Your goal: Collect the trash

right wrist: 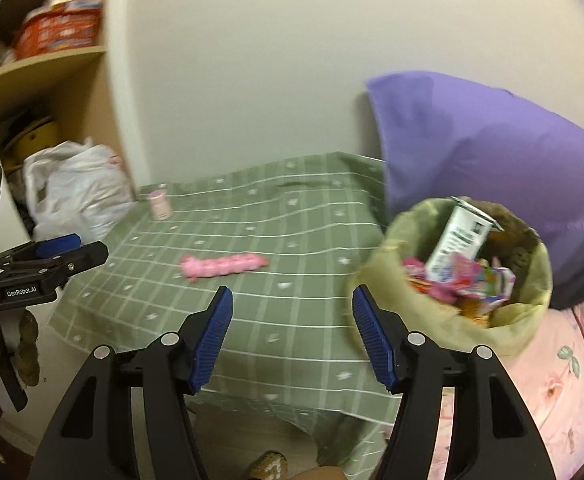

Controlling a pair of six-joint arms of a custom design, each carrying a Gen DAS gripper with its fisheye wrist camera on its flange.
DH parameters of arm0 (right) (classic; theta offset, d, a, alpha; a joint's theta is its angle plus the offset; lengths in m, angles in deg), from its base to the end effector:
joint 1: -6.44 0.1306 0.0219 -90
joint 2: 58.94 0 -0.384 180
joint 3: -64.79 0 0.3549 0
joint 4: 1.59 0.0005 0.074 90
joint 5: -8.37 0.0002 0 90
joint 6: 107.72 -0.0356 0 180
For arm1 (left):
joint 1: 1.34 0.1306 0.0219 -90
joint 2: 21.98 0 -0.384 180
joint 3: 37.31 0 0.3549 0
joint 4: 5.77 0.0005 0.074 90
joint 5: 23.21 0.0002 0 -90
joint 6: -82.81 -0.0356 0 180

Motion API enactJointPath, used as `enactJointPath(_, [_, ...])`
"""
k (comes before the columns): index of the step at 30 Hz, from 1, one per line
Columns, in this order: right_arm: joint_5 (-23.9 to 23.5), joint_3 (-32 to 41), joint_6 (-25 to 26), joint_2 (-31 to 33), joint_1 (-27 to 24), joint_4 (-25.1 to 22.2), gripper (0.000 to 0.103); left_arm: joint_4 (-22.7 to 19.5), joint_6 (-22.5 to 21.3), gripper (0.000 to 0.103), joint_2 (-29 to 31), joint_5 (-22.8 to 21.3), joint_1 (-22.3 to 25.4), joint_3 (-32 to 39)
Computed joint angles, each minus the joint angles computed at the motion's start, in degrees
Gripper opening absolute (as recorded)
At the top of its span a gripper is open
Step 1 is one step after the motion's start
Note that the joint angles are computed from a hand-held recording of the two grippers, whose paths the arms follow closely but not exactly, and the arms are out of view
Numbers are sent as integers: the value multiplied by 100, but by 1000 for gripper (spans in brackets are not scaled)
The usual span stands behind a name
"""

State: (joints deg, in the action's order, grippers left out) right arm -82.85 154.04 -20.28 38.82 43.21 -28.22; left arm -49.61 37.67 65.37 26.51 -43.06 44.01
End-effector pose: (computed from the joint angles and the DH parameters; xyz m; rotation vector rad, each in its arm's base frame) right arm 0.4118 0.3080 0.3953 -0.6628 2.1123 0.4089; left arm 0.3301 -0.2641 0.3994 -0.3507 2.1656 0.0359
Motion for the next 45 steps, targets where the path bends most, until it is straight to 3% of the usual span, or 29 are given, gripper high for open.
enactJointPath(6, [249,-376,-152,-359,481,30,59,-1131,996,90,-283,-1041,-523,13])
enactJointPath(12, [336,-588,-425,-572,649,176,59,-1741,1527,90,-294,-1459,-833,148])
enactJointPath(17, [725,-735,-374,-747,837,247,59,-1874,1687,90,-258,-1520,-1001,189])
enactJointPath(32, [974,-999,-369,-1037,944,241,59,-1943,1753,90,-155,-1606,-1281,256])
enactJointPath(45, [916,-1030,-333,-1094,930,214,59,-2073,1939,90,-147,-1660,-1372,264])
